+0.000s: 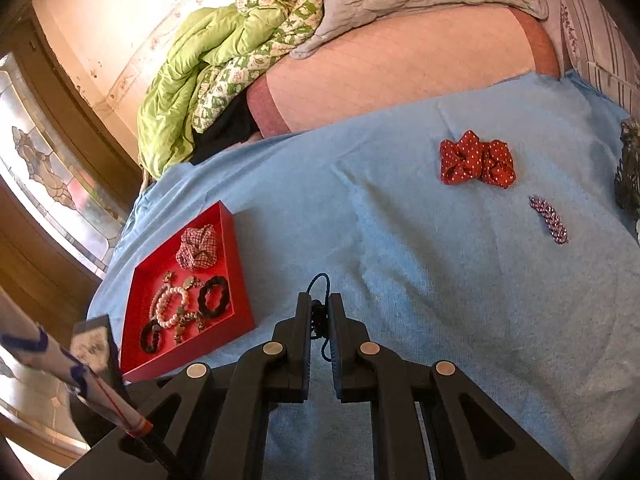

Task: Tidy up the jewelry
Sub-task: 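Grasp the gold coin pendant cord with the right tool while the left tool grasps the pearl drop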

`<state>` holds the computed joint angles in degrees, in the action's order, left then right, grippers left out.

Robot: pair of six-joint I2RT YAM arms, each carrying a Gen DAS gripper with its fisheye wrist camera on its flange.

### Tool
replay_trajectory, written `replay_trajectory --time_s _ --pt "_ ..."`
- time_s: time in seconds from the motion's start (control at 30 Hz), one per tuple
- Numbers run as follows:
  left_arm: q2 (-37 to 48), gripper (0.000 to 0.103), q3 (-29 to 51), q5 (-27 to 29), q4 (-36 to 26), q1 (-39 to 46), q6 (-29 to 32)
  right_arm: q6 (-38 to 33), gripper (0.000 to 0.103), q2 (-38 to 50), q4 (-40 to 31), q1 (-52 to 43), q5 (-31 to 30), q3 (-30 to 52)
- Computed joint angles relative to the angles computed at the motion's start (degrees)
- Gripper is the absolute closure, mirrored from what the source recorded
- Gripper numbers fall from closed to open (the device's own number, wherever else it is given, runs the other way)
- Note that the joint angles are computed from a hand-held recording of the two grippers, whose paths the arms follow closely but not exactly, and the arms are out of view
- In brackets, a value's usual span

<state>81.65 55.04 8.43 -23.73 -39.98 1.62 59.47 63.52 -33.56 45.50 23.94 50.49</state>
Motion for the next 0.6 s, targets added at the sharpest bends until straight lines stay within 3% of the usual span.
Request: replay_trajectory --time_s 0.2,0.6 --pt "-4.39 0.091 -0.2 1.16 1.79 3.97 -0.45 -1.42 0.094 0.31 -0.39 1.6 3.4 1.5" --pt "-3.23 0.091 2.73 0.73 1.53 9.76 0.46 -3.02 0.094 3.5 1.79 2.55 3.46 3.6"
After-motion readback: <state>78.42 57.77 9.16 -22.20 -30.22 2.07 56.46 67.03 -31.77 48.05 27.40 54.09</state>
